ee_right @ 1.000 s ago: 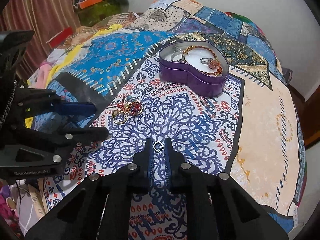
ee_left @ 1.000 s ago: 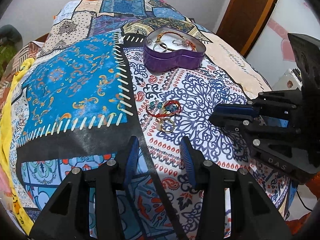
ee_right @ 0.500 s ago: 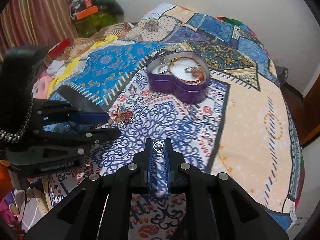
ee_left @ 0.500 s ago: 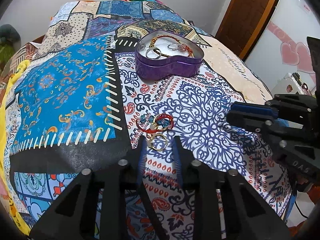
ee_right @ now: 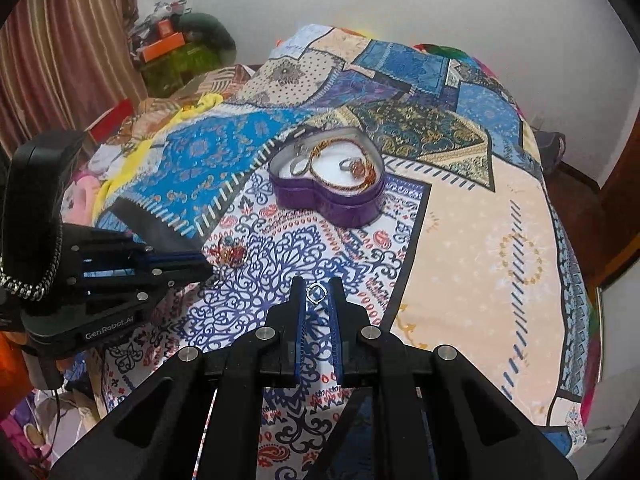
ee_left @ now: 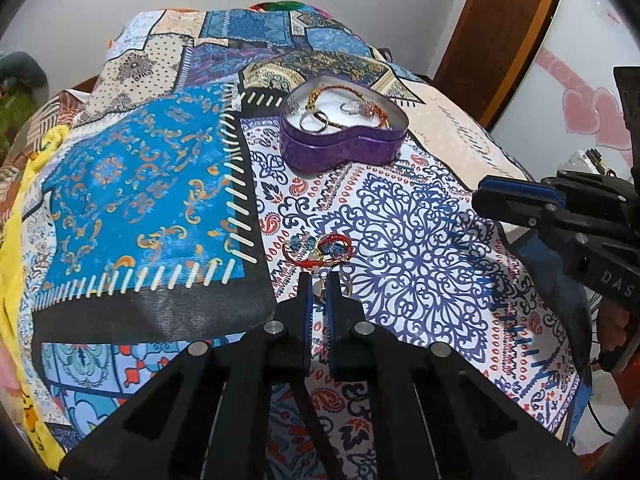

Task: Organize jewelry
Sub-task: 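Carry the ring with the right tool while the left tool carries the earring toward the tin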

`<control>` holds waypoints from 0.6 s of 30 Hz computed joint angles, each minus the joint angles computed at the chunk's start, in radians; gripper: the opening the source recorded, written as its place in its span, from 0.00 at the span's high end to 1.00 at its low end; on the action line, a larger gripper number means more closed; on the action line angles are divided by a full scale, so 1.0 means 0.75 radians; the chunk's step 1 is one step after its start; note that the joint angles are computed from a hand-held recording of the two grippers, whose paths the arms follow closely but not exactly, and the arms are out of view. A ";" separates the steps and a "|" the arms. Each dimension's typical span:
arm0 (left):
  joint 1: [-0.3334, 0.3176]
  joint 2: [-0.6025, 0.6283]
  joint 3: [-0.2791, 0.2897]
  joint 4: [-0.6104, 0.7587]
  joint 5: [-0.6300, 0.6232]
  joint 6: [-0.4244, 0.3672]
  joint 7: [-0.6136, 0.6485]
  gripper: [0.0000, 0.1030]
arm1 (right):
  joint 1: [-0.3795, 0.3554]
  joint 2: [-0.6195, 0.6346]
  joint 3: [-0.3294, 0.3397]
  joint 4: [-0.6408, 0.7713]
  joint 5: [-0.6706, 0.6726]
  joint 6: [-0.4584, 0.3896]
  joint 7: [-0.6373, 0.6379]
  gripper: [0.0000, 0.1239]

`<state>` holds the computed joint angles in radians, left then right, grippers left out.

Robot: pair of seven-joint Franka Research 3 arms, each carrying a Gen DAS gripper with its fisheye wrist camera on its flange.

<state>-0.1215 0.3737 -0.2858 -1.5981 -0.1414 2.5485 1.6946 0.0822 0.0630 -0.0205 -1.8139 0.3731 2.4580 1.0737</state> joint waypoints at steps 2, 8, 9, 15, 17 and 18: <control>0.000 -0.013 0.001 -0.007 0.003 0.012 -0.003 0.96 | -0.001 -0.002 0.000 0.002 0.007 0.009 -0.005 0.92; -0.005 -0.025 0.004 0.019 0.012 0.052 -0.016 0.96 | -0.005 0.004 -0.001 0.025 0.036 0.028 -0.005 0.92; -0.006 -0.020 0.004 0.031 0.013 0.054 -0.017 0.96 | -0.005 0.006 -0.001 0.030 0.036 0.033 -0.004 0.92; -0.013 0.023 0.004 0.124 0.035 0.072 -0.027 0.96 | -0.004 0.024 0.003 0.069 0.046 0.059 -0.011 0.92; -0.015 0.041 0.002 0.160 0.040 0.075 -0.031 0.96 | -0.005 0.036 0.005 0.089 0.054 0.066 -0.017 0.92; -0.014 0.050 0.000 0.175 0.041 0.076 -0.032 0.96 | -0.005 0.041 0.005 0.098 0.057 0.069 -0.020 0.92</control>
